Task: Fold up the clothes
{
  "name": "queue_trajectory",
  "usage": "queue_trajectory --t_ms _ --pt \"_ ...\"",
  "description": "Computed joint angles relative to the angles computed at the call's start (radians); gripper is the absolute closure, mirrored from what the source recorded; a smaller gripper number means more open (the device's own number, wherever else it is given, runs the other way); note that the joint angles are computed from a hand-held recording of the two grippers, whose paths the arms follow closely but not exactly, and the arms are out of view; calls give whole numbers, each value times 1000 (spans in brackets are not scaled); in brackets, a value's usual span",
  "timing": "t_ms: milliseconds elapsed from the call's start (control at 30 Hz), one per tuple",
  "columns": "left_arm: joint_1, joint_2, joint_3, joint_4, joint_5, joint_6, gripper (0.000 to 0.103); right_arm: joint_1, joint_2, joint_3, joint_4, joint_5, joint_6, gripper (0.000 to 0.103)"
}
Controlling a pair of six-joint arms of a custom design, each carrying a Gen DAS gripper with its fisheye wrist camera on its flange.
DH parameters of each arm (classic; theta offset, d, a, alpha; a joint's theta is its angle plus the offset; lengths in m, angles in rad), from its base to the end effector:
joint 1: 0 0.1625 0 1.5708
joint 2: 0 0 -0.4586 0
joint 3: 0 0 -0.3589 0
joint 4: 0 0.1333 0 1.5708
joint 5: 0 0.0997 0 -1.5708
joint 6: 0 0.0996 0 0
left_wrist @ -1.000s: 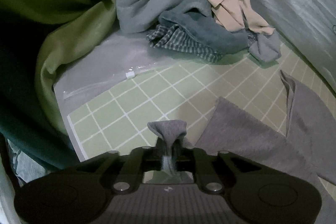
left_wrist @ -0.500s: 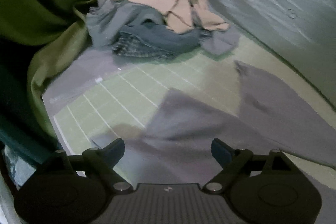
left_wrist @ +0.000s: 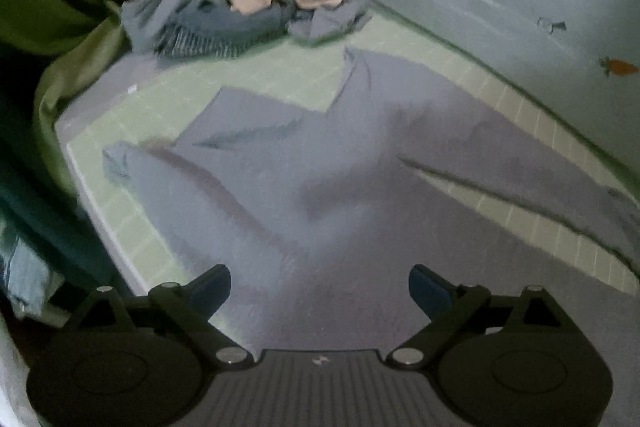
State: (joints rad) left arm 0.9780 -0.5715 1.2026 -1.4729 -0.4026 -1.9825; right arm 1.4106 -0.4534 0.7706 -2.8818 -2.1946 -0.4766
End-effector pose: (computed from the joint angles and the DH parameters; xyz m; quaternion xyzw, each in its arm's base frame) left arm -0.2178 -0.7260 0.1033 -0.3480 0.7246 -0.4116 0.4295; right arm -0.0655 -0.8762 0.2909 -0.0127 -0.8492 0.3465 0.3982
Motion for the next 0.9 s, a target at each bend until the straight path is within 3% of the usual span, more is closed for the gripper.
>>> queue_trajectory --t_ms 67,133,267,300,433,567,700,800,900 --pt "2 -3 5 -24 -11 21 7 -4 -15 14 14 -24 23 88" --pt "6 -6 4 -37 -16 46 7 2 -10 16 -9 -47 -7 70" --pt "30 -38 32 -116 15 169 7 38 34 -3 -165 -92 -100 15" --pt "42 -51 47 -165 21 224 7 49 47 -3 -223 -88 -130 6" --pt "101 -92 91 -406 41 517 8 94 85 3 -323 -96 -176 1" --pt "170 -111 103 -691 24 865 8 144 125 -4 -269 -167 -22 1" --pt "243 -91 55 -964 -65 1223 14 196 207 -51 -260 -239 36 1" --pt "296 -63 -22 -1050 -140 1395 21 227 282 -141 -190 -281 90 1" --pt "344 -25 -118 -1074 -223 1498 23 253 379 -309 -84 -308 104 1"
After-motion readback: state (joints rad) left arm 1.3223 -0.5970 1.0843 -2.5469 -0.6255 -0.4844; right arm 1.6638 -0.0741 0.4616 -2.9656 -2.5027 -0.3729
